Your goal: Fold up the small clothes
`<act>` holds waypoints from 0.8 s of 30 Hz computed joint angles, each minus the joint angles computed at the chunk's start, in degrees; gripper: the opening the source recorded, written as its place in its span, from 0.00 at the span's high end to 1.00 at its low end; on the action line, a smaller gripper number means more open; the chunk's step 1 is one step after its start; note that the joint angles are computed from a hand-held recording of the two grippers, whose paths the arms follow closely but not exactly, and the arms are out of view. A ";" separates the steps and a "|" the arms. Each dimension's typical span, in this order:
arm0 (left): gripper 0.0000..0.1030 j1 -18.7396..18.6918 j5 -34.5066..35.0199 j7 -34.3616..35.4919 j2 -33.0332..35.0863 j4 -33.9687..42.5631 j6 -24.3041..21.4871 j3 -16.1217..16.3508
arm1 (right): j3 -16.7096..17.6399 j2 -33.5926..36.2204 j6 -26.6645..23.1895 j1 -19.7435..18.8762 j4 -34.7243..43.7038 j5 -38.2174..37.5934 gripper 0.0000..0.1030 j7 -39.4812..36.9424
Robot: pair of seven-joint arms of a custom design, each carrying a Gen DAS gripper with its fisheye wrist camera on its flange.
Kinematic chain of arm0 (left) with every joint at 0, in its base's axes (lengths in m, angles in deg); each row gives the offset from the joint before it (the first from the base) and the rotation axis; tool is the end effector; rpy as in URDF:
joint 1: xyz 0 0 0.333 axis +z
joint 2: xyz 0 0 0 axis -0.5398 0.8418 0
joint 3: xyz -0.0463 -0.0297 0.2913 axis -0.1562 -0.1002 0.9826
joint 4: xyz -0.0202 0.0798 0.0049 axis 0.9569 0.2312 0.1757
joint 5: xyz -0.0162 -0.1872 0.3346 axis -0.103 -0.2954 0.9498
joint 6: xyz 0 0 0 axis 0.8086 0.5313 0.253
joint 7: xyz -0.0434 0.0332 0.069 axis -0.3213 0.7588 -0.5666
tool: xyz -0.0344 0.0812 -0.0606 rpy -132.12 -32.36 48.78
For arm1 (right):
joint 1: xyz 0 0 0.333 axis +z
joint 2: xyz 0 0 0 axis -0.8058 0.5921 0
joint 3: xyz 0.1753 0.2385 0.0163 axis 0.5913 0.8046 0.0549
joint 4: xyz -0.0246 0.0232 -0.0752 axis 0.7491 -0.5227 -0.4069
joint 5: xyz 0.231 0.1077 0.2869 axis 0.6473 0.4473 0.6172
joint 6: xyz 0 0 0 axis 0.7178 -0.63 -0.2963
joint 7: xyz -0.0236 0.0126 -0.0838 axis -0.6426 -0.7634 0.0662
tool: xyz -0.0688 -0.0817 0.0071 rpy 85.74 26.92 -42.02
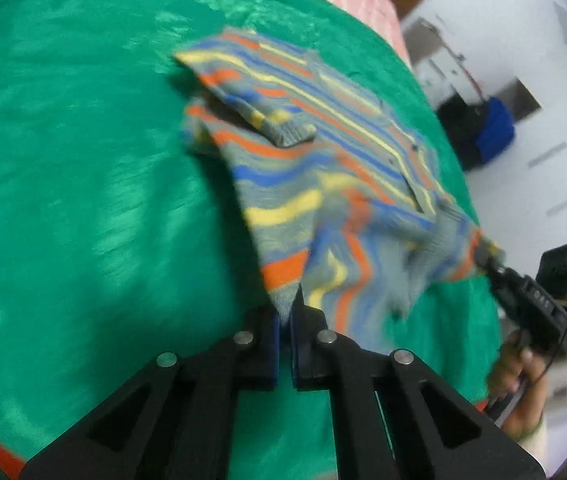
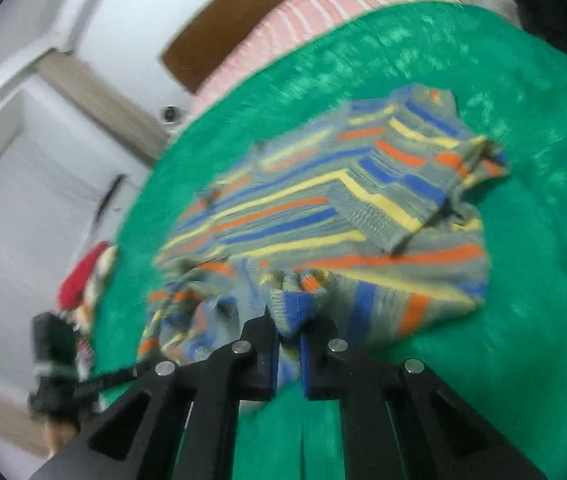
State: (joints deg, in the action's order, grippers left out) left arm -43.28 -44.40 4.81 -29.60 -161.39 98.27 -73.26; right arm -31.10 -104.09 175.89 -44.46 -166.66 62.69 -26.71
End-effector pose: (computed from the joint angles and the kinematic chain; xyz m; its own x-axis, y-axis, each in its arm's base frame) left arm 0.3743 -0.0842 0.5221 0.2110 -0.8408 0.4985 -0.8475 -0.4115 -0.3353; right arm 0.4944 0.0318 0.5274 0.3038 -0.7618 -0.5721 -0.8450 0.0618 -0.5311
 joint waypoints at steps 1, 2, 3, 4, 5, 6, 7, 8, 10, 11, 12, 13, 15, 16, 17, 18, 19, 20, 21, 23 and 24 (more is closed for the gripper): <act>0.98 0.58 0.96 0.54 -3.83 -1.66 -2.90 0.74 | -0.87 -1.94 -1.67 -0.51 -1.26 -0.41 0.92 -1.06; 0.98 1.40 1.92 0.60 -7.36 -3.25 -6.03 1.31 | -1.90 -5.56 -3.82 -1.51 -3.65 -1.74 0.92 -1.66; 0.98 2.34 2.97 0.36 -9.26 -4.08 -8.81 1.50 | -2.75 -9.80 -5.97 -3.14 -6.76 -4.71 0.92 -1.08; 0.96 3.02 3.70 0.30 -10.13 -4.61 -10.39 1.52 | -3.12 -12.04 -7.23 -4.40 -8.82 -7.53 0.92 0.10; 0.95 4.48 5.62 -0.64 -10.71 -4.92 -12.81 0.56 | -3.32 -13.17 -7.82 -5.15 -10.18 -9.49 0.91 1.01; 0.92 5.90 7.66 -1.91 -10.85 -5.03 -14.22 -0.86 | -2.73 -15.30 -7.92 -7.03 -13.01 -13.41 0.88 3.25; 0.86 7.25 9.72 -3.30 -11.68 -5.58 -15.37 -2.11 | -2.51 -16.05 -7.33 -7.81 -14.28 -15.67 0.84 4.40; 0.79 7.79 10.48 -4.60 -13.09 -6.77 -15.58 -2.62 | -1.19 -17.74 -5.53 -9.84 -17.06 -19.78 0.69 6.99; 0.44 7.33 9.24 -6.84 -17.10 -9.35 -14.81 -1.94 | -1.37 -20.19 -2.49 -10.73 -20.41 -22.37 0.52 9.35; 0.40 6.94 8.76 -7.88 -19.08 -10.49 -14.24 -2.01 | -2.26 -22.13 -1.05 -10.73 -22.32 -22.28 0.51 9.94; 0.36 6.59 8.79 -8.51 -20.61 -11.45 -13.96 -2.20 | -3.28 -23.98 0.09 -10.52 -23.91 -21.83 0.48 10.37; 0.36 6.06 9.03 -9.42 -22.19 -11.93 -14.31 -2.91 | -3.99 -25.45 1.00 -10.19 -25.00 -21.61 0.45 10.65; 0.31 4.99 9.78 -10.73 -23.25 -12.14 -13.97 -4.18 | -4.63 -27.92 3.33 -9.52 -26.88 -21.72 0.39 10.62; 0.27 4.53 10.32 -11.60 -23.83 -12.56 -13.24 -5.19 | -4.84 -28.80 4.58 -9.06 -27.67 -21.94 0.39 10.35; 0.26 4.36 11.09 -12.26 -24.03 -12.72 -12.83 -5.65 | -4.92 -29.20 5.76 -8.36 -27.91 -22.07 0.39 10.20; 0.25 4.31 12.12 -12.88 -24.58 -13.17 -12.55 -6.22 | -4.99 -29.48 6.85 -7.52 -28.15 -21.98 0.39 10.21; 0.25 4.09 13.27 -13.74 -25.44 -13.55 -12.82 -7.24 | -5.26 -29.58 7.34 -6.92 -28.18 -21.95 0.39 10.51; 0.25 3.95 14.46 -14.40 -25.00 -13.59 -12.42 -8.13 | -5.38 -29.65 7.58 -6.38 -28.00 -21.77 0.39 11.25; 0.25 3.75 15.56 -14.85 -25.25 -13.84 -12.49 -8.42 | -5.55 -29.60 8.12 -5.68 -27.96 -21.25 0.39 11.93; 0.24 2.86 17.19 -16.02 -26.20 -14.66 -12.35 -9.18 | -5.60 -29.86 9.64 -4.74 -28.86 -21.06 0.39 12.27; 0.24 2.56 17.96 -16.49 -26.35 -14.95 -12.00 -9.44 | -5.34 -30.24 10.05 -4.55 -29.19 -21.41 0.39 12.58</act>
